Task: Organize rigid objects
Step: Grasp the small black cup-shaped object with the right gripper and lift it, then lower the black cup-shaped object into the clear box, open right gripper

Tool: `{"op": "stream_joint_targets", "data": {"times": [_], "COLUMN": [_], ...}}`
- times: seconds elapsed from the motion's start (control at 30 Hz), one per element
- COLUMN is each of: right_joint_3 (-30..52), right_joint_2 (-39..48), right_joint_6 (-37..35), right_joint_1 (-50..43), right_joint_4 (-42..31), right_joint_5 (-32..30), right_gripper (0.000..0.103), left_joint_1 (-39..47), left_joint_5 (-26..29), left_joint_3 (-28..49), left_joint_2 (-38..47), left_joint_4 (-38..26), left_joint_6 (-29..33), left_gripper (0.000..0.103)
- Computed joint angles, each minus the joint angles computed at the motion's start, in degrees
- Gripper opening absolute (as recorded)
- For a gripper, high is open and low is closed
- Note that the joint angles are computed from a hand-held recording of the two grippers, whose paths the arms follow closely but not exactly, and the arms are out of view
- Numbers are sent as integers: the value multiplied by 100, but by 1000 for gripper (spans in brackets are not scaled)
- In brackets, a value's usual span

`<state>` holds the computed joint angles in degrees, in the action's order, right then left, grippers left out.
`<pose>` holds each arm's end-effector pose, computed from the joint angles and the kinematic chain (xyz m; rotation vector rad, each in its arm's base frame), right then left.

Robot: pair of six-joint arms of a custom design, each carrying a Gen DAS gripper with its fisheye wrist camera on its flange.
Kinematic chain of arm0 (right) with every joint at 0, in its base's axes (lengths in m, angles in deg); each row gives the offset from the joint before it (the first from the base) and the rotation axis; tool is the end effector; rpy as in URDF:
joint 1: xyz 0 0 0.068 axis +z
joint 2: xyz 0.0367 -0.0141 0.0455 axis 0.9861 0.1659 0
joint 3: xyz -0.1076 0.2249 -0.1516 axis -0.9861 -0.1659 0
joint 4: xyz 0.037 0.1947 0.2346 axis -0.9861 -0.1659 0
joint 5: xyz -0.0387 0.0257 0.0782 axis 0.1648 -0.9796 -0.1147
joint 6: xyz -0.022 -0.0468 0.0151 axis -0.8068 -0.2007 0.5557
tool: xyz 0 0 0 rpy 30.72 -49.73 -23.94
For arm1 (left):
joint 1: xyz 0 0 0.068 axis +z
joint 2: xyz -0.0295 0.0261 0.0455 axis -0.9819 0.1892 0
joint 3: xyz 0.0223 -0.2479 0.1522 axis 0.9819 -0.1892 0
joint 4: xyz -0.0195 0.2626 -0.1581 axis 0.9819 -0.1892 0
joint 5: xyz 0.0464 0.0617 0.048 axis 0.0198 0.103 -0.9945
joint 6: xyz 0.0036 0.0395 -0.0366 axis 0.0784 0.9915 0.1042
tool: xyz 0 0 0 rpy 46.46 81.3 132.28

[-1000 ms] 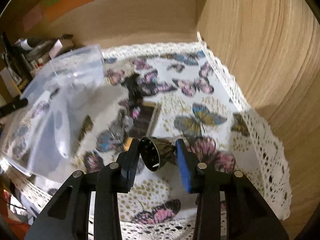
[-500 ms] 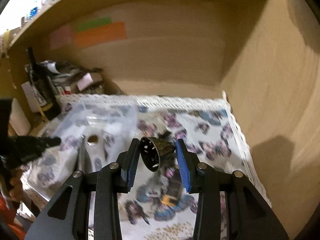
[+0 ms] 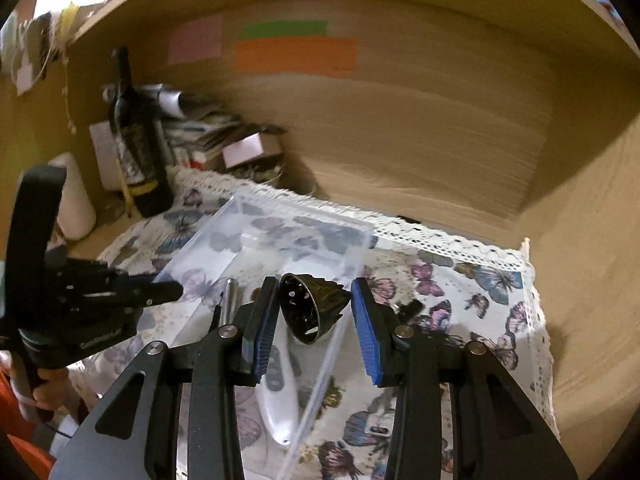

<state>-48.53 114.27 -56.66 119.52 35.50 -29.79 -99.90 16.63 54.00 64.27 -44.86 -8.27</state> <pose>0.2456 0.1791 0.1517 -0.1933 2.2337 -0.0037 0.3217 -0.1290 0.1117 0.4958 2.3971 -0.3904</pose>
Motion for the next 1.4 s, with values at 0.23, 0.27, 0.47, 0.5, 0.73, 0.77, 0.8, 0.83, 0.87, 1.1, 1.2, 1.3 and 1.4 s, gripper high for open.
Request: {"op": "stream_joint_targets", "data": {"times": [0.23, 0.27, 0.47, 0.5, 0.73, 0.77, 0.8, 0.83, 0.87, 1.1, 1.2, 1.3, 1.4], "right_joint_3": [394, 451, 784, 814, 1027, 1034, 1038, 1040, 1037, 936, 819, 622, 422], "right_joint_2": [686, 786, 1313, 1359, 1591, 1603, 1613, 1622, 1622, 1452, 1210, 798, 337], "right_joint_6": [-115, -137, -284, -284, -252, -250, -248, -246, -238, -171, -79, 2, 34], "right_joint_1": [107, 126, 154, 141, 65, 54, 51, 59, 61, 47, 68, 22, -67], "right_joint_4": [-116, -154, -494, -532, -858, -872, -875, -876, -862, -811, -784, -746, -769], "right_joint_5": [-458, -480, -763, -818, -1143, -1181, -1194, -1168, -1178, -1185, -1016, -824, -618], "right_gripper": [34, 34, 34, 34, 34, 34, 34, 34, 34, 34, 36, 38, 39], "left_joint_1": [-1, -4, -5, -17, -9, -2, -1, -3, -5, 1, -2, 3, 4], "left_joint_5": [5, 4, 0, -11, -6, 3, 7, 10, 2, 9, 3, 10, 10], "left_joint_3": [0, -8, -10, -11, -9, -11, -10, -8, -12, -13, -13, -15, -17], "left_joint_2": [9, -2, -4, 0, -3, -4, -5, -2, -6, -5, -3, -7, -9], "left_joint_4": [16, 16, 16, 27, 19, 15, 14, 15, 16, 17, 20, 17, 17], "left_joint_6": [-9, -8, -9, -11, -13, -8, -13, -17, -14, -11, -9, -8, -3], "left_gripper": [11, 11, 11, 11, 11, 11, 11, 11, 11, 11, 11, 11, 11]}}
